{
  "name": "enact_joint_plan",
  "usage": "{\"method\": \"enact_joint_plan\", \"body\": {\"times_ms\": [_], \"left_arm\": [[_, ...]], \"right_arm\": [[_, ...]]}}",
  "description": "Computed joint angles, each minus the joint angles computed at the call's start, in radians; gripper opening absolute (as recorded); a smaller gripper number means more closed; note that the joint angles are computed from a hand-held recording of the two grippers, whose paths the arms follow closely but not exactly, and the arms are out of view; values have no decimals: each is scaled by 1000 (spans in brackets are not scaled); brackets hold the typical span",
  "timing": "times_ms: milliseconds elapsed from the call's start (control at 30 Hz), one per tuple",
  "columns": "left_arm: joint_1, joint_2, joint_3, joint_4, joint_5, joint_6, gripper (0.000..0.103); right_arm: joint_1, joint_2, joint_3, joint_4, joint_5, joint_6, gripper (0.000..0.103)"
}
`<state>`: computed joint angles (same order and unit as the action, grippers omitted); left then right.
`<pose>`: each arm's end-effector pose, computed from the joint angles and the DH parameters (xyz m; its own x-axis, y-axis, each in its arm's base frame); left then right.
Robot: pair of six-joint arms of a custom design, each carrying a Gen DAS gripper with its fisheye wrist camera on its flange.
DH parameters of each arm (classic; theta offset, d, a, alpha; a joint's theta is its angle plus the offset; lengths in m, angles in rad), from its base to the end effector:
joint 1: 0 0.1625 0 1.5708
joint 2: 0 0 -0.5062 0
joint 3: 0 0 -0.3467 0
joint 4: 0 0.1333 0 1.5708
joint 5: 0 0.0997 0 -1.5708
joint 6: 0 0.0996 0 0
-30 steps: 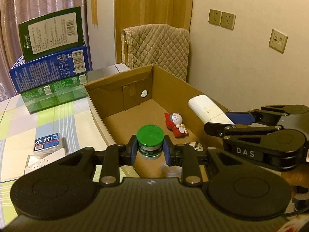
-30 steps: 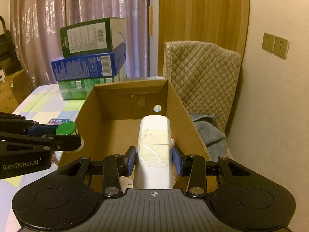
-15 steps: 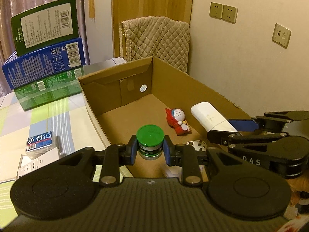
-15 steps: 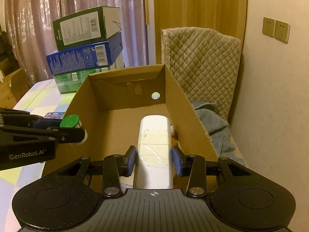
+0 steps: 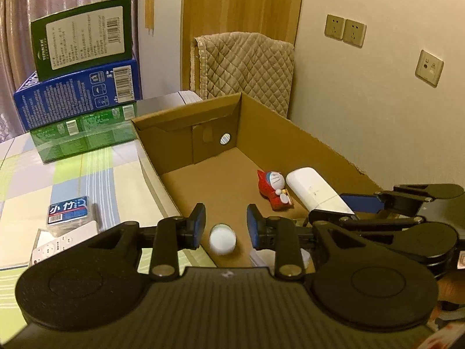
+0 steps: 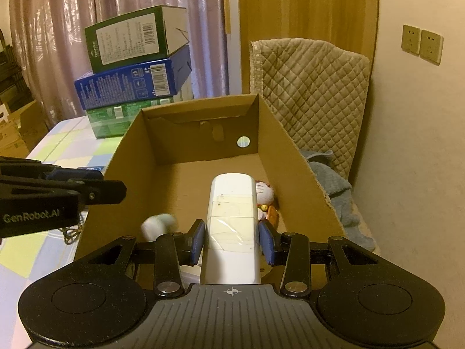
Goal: Organize rigid objects
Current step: 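Carry the jar and power bank over the box and open the left gripper, then lower the power bank into the box and open the right gripper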
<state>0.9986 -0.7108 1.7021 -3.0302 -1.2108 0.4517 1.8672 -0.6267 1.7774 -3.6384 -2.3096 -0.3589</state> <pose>-0.2399 -0.6835 0.1645 -0.5744 0.6632 -0.4798 0.8158 0.5122 -0.2687 0.2592 -0.6219 0.1772 -0.7458 0.0721 0.6623 -0.4695 0.6484 -0.5993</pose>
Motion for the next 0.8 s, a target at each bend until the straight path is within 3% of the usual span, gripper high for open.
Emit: {"method": "enact_joint_plan", "body": {"times_ms": [800], "left_arm": [[16,-39,22,-12,14,-6,26]], "right_arm": [[6,19,-35,69,11,39,37]]}}
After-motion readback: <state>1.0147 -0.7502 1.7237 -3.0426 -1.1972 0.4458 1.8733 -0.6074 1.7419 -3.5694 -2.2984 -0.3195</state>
